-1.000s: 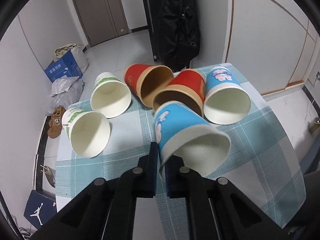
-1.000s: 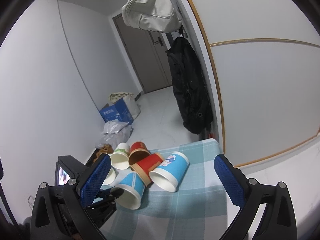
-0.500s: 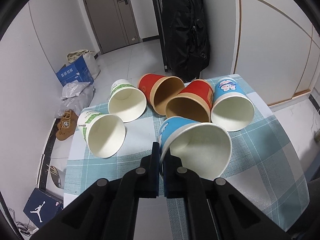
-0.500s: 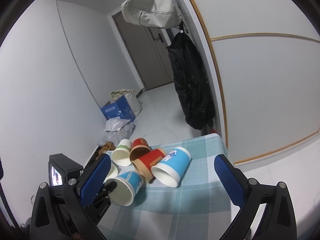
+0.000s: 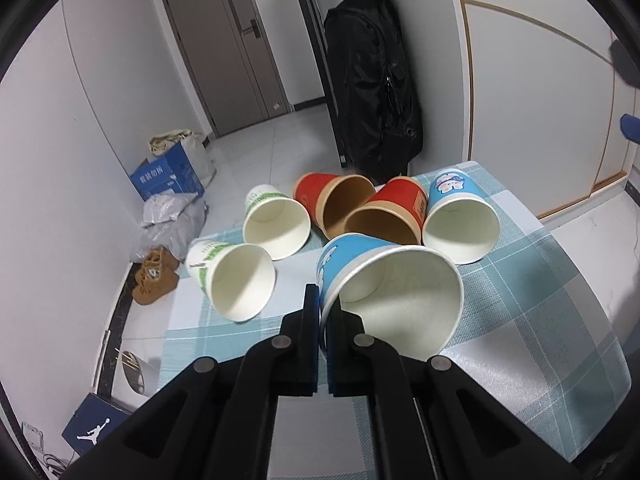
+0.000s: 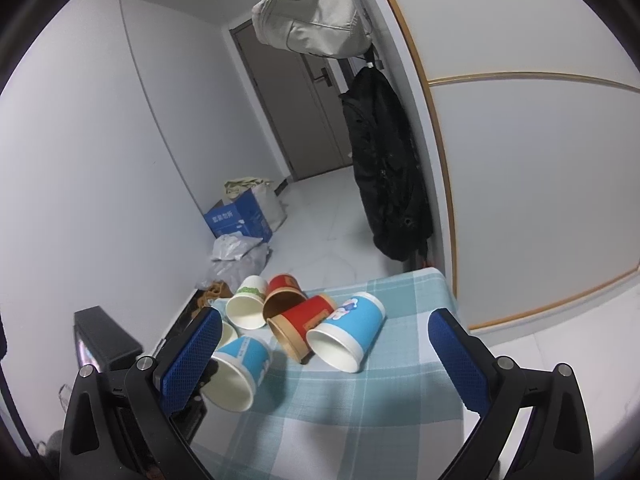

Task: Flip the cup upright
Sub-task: 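Lift the blue cartoon cup with the left gripper and carry it closer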

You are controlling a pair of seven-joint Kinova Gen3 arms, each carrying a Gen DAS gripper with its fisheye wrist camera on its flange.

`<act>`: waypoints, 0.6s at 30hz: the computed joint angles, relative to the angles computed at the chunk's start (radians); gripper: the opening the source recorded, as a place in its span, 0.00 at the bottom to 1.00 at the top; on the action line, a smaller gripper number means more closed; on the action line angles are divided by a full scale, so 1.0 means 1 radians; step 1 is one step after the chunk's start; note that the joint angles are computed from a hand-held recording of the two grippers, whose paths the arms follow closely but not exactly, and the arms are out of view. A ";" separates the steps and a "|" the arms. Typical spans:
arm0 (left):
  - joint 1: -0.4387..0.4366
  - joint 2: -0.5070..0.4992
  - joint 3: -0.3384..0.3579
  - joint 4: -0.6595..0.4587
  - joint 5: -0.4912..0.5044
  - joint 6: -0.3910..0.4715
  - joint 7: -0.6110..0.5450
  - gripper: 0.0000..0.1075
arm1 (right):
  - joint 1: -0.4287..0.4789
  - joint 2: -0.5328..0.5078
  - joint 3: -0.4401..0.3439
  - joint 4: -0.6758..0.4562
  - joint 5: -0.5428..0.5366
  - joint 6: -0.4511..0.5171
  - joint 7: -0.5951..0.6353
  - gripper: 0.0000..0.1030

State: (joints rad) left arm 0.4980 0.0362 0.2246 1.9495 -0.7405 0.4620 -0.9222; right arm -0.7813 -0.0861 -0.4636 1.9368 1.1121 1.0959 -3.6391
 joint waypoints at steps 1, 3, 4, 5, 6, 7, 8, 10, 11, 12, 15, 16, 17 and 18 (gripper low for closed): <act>-0.001 -0.007 -0.002 0.007 -0.004 -0.008 0.005 0.00 | 0.000 0.001 -0.001 0.000 -0.001 0.003 -0.002 1.00; -0.004 -0.025 0.001 0.022 -0.026 -0.019 0.027 0.00 | -0.002 0.001 -0.002 0.001 -0.001 0.006 -0.006 1.00; -0.008 -0.034 0.005 0.031 -0.048 -0.024 0.049 0.00 | -0.003 0.000 -0.002 0.003 0.000 0.007 -0.011 1.00; -0.014 -0.046 0.010 0.039 -0.062 -0.029 0.064 0.00 | -0.004 0.001 -0.003 0.003 0.001 0.008 -0.014 1.00; -0.021 -0.059 0.017 0.046 -0.072 -0.032 0.078 0.00 | -0.005 0.001 -0.004 0.003 0.003 0.010 -0.016 1.00; -0.030 -0.072 0.027 0.054 -0.090 -0.035 0.098 0.00 | -0.006 0.002 -0.005 0.003 0.005 0.013 -0.019 1.00; -0.041 -0.085 0.038 0.062 -0.108 -0.039 0.113 0.00 | -0.008 0.002 -0.007 0.004 0.008 0.017 -0.023 1.00; -0.067 -0.116 0.063 0.081 -0.142 -0.050 0.143 0.00 | -0.013 0.004 -0.008 0.005 0.013 0.019 -0.031 1.00; -0.081 -0.126 0.076 0.087 -0.148 -0.055 0.150 0.00 | -0.014 0.003 -0.009 0.007 0.015 0.019 -0.036 1.00; -0.094 -0.139 0.083 0.095 -0.143 -0.063 0.146 0.00 | -0.016 0.002 -0.008 0.010 0.016 0.015 -0.042 1.00; -0.119 -0.172 0.093 0.110 -0.080 -0.073 0.111 0.00 | -0.019 -0.001 -0.010 0.016 0.015 0.007 -0.053 1.00; -0.125 -0.183 0.094 0.116 -0.057 -0.075 0.095 0.00 | -0.023 0.000 -0.015 0.017 0.017 0.012 -0.056 1.00; -0.136 -0.190 0.103 0.121 -0.047 -0.075 0.091 0.00 | -0.025 0.000 -0.018 0.016 0.017 0.016 -0.056 1.00; -0.153 -0.202 0.120 0.130 -0.050 -0.073 0.103 0.00 | -0.028 0.000 -0.020 0.016 0.016 0.020 -0.055 1.00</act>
